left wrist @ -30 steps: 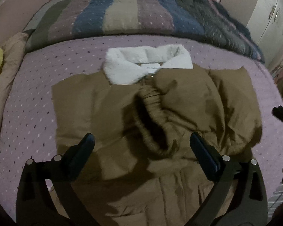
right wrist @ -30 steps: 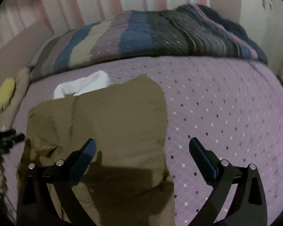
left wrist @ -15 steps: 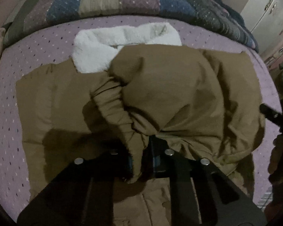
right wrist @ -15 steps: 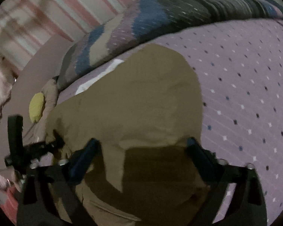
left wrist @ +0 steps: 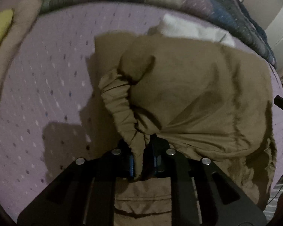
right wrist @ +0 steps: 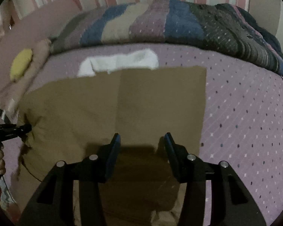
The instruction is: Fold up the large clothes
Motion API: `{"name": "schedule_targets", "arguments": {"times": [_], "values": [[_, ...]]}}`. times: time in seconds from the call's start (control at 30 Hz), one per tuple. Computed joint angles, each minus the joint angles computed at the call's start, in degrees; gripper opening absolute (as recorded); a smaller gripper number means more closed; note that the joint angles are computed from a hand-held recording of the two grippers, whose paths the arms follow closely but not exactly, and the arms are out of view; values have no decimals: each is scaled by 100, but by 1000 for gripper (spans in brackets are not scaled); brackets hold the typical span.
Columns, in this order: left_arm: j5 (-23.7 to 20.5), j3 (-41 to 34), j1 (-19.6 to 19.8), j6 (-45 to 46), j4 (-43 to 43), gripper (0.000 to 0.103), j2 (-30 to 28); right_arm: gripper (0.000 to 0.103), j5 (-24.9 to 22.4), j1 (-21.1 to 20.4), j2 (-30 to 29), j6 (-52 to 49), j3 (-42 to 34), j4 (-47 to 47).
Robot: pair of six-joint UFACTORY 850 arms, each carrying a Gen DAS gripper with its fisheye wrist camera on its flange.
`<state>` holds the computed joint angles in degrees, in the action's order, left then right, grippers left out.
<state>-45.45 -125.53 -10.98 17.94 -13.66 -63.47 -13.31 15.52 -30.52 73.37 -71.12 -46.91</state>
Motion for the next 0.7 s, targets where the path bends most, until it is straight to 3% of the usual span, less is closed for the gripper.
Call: {"name": "schedule_targets", "arguments": {"times": [0.1,0.2,0.27,0.33,0.4,0.5,0.53,0.6,0.63,0.67,0.7], "values": [[108,10,14,-42,-97,28,-24,49,-379,141,-110,-83,-113,-12],[237,131,47,-170,118,58,103,50,-479,202,41,284,6,-414],[605,634,46,-195,378,77,496,51,-452,207,220,711,166,-788],[1025,1122,86,-228,607,84,897,53,-454,221,317,896,239,-917],[1387,1491,66,-687,1236,86,1226,59,-537,252,399,1200,307,-1190],[1666,1783,23,-806,1391,86,1500,62,-589,296,481,1957,419,-1824],[1818,1871,-61,-1123,1698,84,1570,62,-543,288,483,2149,438,-1954],[1871,1835,-190,-1458,2006,52,1530,62,-519,276,423,2269,400,-1995],[1708,1658,-267,-1574,2116,24,1396,62,-567,279,373,2334,366,-2021],[1493,1434,-315,-1550,2084,5,1230,62,-661,292,299,2415,316,-2053],[1393,1313,-356,-1684,2213,2,1116,62,-725,288,228,2452,265,-2044]]}}
